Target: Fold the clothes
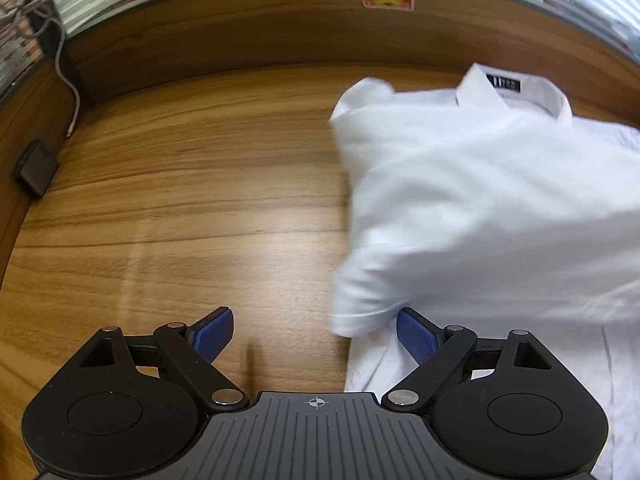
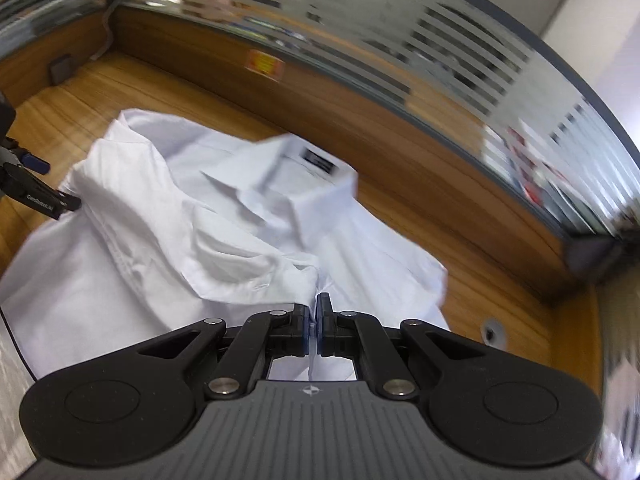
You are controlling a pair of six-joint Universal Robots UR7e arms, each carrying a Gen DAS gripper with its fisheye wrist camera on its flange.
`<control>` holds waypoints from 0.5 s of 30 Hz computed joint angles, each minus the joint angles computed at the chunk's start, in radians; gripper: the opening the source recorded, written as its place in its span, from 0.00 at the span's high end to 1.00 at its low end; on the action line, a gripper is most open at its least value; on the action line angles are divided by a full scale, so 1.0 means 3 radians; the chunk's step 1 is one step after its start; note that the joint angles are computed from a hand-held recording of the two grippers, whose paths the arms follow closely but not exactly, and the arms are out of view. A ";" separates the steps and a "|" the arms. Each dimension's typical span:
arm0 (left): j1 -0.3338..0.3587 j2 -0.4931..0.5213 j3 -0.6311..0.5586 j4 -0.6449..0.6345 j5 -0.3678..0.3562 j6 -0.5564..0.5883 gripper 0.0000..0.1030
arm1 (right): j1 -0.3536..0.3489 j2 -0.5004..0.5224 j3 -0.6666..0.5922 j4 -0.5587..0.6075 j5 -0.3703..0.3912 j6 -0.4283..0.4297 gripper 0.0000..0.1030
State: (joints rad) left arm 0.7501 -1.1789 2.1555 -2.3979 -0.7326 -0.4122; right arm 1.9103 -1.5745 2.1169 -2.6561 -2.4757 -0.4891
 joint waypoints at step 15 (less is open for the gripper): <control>-0.0022 0.0114 0.0071 -0.0106 0.0216 0.0163 0.12 | -0.0547 -0.0863 0.0065 0.2218 0.0121 0.1609 0.92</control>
State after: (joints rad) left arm 0.7435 -1.1446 2.1767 -2.4296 -0.6677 -0.3633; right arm 1.7463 -1.8335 2.1364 -1.9906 -2.4394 -0.0063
